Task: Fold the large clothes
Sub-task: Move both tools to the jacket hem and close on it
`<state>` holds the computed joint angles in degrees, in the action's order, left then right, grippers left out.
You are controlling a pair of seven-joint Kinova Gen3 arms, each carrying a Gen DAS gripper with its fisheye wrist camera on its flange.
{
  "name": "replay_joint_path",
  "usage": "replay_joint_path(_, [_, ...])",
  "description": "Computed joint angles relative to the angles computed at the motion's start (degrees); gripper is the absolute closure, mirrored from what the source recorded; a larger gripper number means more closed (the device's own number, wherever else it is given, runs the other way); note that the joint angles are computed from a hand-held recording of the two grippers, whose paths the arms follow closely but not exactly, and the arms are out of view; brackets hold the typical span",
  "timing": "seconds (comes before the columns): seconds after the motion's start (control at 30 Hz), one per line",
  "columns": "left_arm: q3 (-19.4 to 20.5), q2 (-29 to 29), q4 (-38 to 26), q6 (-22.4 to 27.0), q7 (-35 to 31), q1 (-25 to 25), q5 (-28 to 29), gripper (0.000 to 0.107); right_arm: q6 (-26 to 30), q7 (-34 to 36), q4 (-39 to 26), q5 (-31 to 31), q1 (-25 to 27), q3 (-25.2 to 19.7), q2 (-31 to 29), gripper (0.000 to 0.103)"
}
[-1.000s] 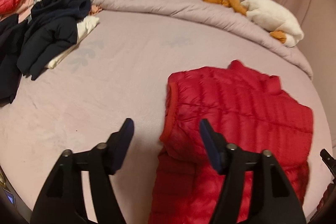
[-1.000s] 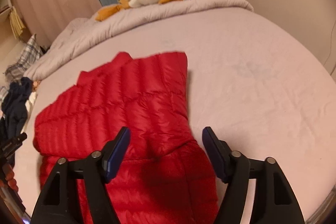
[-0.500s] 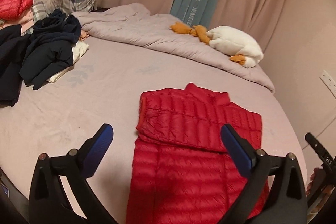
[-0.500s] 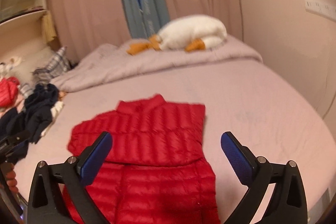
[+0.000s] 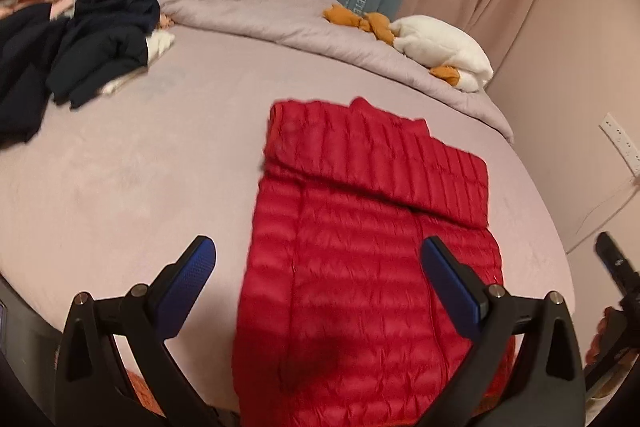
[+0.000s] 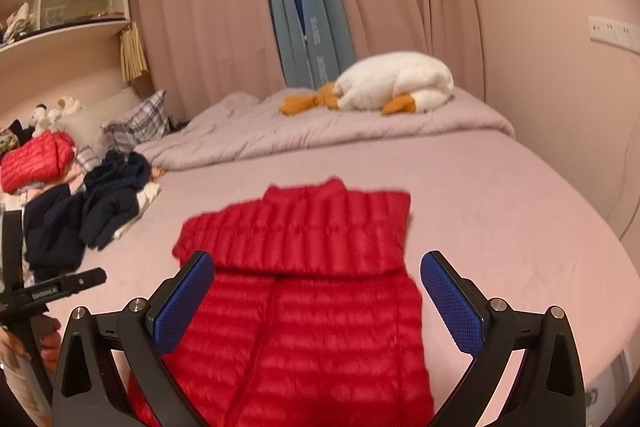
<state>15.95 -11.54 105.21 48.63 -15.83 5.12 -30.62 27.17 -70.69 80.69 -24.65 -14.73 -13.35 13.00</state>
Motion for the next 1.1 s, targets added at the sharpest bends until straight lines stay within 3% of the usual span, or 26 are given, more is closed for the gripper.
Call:
replay_joint_path(0.23, [0.16,-2.47,5.52,-3.04,2.05,0.51,3.54,0.005,5.87,-6.49,1.66,6.73,-2.98,3.28,0.4,0.001])
replay_joint_path(0.47, [0.6,-3.44,9.56,-5.16,1.57,-0.51,8.07,0.005,11.33,-7.75,3.01,3.4,-0.02,3.1,1.44,0.001])
replay_joint_path(0.63, [-1.14,-3.7,12.65,-8.43,-0.78,-0.33,12.99,0.006,12.65,-12.79,4.84,9.46,-2.19,5.26,1.45,0.001])
replay_joint_path(0.87, [-0.21,-1.83,14.31,-9.5,-1.34,-0.61,15.38,0.006,16.98,-10.55,5.22,7.51,0.53,4.42,2.65,0.001])
replay_joint_path(1.1, [-2.81,-1.22,16.5,-11.76,-5.0,1.01,19.43,0.013,19.41,-9.89,4.79,8.51,0.25,4.7,3.54,0.003])
